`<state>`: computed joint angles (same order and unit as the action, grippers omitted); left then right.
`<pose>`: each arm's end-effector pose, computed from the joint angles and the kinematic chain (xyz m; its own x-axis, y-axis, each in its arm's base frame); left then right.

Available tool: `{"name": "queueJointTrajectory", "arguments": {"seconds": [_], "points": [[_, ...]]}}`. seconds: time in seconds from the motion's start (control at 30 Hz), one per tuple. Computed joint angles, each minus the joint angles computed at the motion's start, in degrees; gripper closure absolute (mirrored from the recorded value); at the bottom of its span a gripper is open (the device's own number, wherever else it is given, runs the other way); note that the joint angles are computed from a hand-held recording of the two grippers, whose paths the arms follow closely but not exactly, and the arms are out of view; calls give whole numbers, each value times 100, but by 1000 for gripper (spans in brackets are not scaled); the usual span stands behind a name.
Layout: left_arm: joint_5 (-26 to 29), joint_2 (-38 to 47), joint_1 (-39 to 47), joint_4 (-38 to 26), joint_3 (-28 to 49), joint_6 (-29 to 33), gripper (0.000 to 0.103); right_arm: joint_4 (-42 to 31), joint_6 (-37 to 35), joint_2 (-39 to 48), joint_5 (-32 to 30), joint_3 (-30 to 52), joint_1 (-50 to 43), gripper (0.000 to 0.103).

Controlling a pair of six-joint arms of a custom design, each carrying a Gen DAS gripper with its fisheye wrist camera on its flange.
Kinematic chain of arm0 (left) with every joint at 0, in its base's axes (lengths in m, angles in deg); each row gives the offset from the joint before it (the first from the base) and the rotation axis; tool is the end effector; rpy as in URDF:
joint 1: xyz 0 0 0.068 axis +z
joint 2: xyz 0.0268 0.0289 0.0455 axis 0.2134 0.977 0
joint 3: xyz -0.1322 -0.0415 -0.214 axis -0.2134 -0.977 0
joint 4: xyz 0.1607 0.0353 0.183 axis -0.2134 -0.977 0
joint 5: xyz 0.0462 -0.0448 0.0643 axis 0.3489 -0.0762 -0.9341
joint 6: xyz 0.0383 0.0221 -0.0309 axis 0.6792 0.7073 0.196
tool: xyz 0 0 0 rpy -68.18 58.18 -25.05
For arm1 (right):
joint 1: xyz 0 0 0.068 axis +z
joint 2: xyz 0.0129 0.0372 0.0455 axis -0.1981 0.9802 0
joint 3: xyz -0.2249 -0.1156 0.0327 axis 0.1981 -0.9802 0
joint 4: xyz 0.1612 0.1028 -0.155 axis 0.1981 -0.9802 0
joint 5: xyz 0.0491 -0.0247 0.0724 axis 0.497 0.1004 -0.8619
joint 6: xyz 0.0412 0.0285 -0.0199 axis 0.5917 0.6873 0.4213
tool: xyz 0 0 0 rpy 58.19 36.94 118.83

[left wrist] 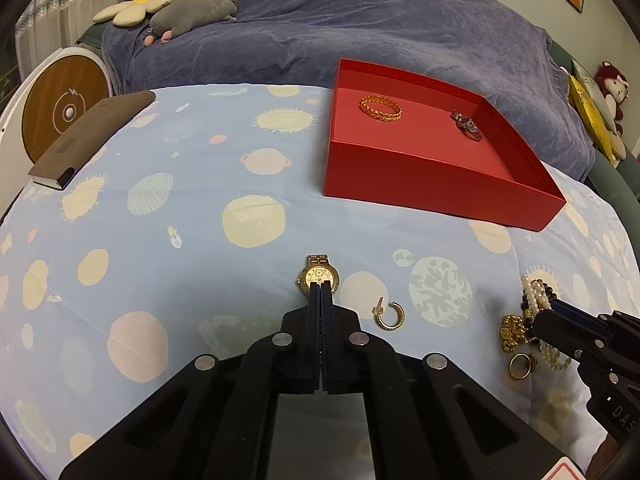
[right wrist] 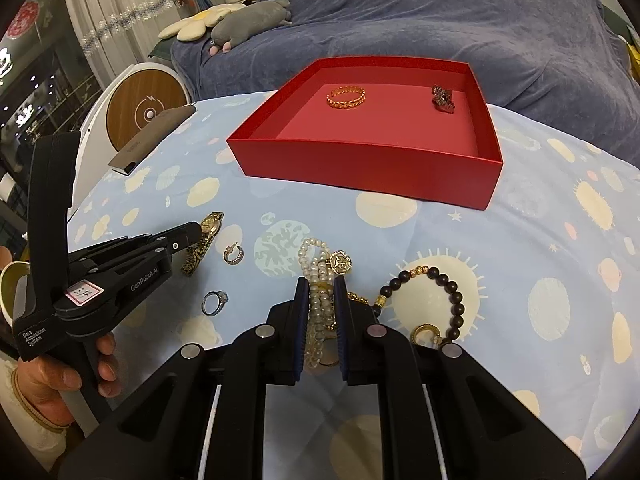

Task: Organize jewelry
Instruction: 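Grasp the gold watch with the left tool while the right tool holds the pearls, then carry the watch and pearl necklace into the red box and release both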

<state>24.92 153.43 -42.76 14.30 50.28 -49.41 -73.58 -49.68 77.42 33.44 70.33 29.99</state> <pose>0.1387 -0.1657 0.0749 -0.7656 -0.2099 -0.6082 -0.1895 0.9769 -0.0986 0.1700 0.1503 0.0981 -0.7448 -0.2684 -0.6109 -0.4679 0.8629 0.1913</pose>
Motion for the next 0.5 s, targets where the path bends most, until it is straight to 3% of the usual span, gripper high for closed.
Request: {"name": "queueJointTrajectory", "arguments": {"seconds": [0.13, 0.2, 0.23, 0.27, 0.3, 0.43, 0.5], "points": [[112, 45, -13, 64, -21, -46, 103, -31, 16, -26, -17, 4, -10, 91], [103, 171, 13, 123, 18, -46, 94, -17, 16, -27, -18, -9, -2, 91], [72, 277, 24, 80, 95, -45, 83, -15, 13, -24, -24, -10, 1, 91], [60, 368, 53, 79, 152, -17, 64, -18, 13, -30, -21, -14, 8, 91], [-7, 471, 50, 72, 212, -44, 59, -21, 14, -23, -18, -9, 18, 91], [-165, 798, 94, 159, 405, 77, 57, 4, 2, 48, -57, 3, -25, 91], [-256, 958, 115, 72, 559, 127, 65, 27, -4, 71, -48, -3, -32, 91]]}}
